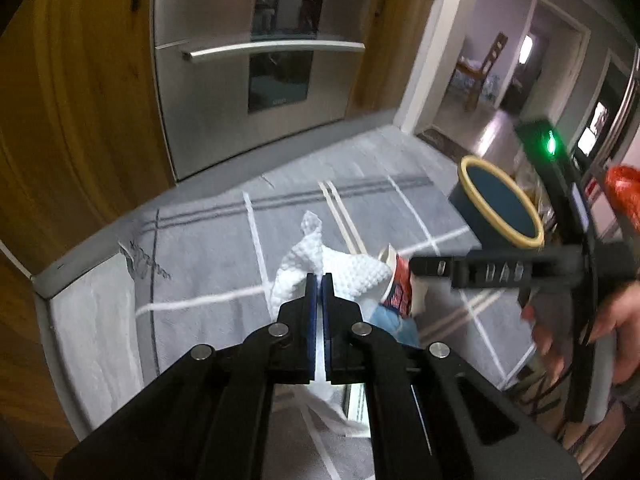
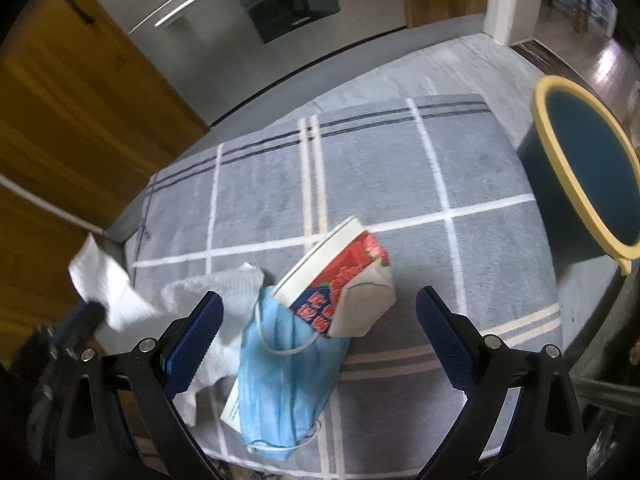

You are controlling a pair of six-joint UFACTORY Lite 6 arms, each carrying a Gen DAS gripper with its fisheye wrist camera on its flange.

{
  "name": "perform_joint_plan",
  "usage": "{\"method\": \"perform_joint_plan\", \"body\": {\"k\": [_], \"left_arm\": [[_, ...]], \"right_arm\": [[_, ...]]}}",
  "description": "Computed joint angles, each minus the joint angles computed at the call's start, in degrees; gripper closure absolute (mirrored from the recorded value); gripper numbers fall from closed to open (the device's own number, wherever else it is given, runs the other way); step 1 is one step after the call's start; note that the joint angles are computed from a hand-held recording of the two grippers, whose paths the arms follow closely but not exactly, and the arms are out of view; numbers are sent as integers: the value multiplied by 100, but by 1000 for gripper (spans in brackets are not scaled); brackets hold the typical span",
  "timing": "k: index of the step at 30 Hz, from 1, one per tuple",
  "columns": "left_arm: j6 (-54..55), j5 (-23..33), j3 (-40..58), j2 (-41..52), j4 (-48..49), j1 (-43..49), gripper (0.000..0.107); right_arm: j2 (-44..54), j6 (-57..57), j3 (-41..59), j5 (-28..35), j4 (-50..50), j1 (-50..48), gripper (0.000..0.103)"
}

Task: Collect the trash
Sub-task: 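Close the left tool on the white tissue, then grasp the red-white paper cup with the right tool while the left tool holds the tissue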

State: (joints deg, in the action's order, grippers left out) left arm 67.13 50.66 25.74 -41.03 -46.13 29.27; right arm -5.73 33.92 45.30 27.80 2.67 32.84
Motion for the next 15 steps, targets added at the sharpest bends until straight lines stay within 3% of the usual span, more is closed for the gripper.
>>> {"method": "perform_joint_plan", "body": {"k": [6, 15], "left_arm": [[369, 359, 343, -25, -417, 492, 105], [354, 580, 808, -174, -756, 446, 105]], "right_arm": [[180, 231, 152, 44, -349, 235, 8], [608, 599, 164, 4, -720, 231, 10]]}}
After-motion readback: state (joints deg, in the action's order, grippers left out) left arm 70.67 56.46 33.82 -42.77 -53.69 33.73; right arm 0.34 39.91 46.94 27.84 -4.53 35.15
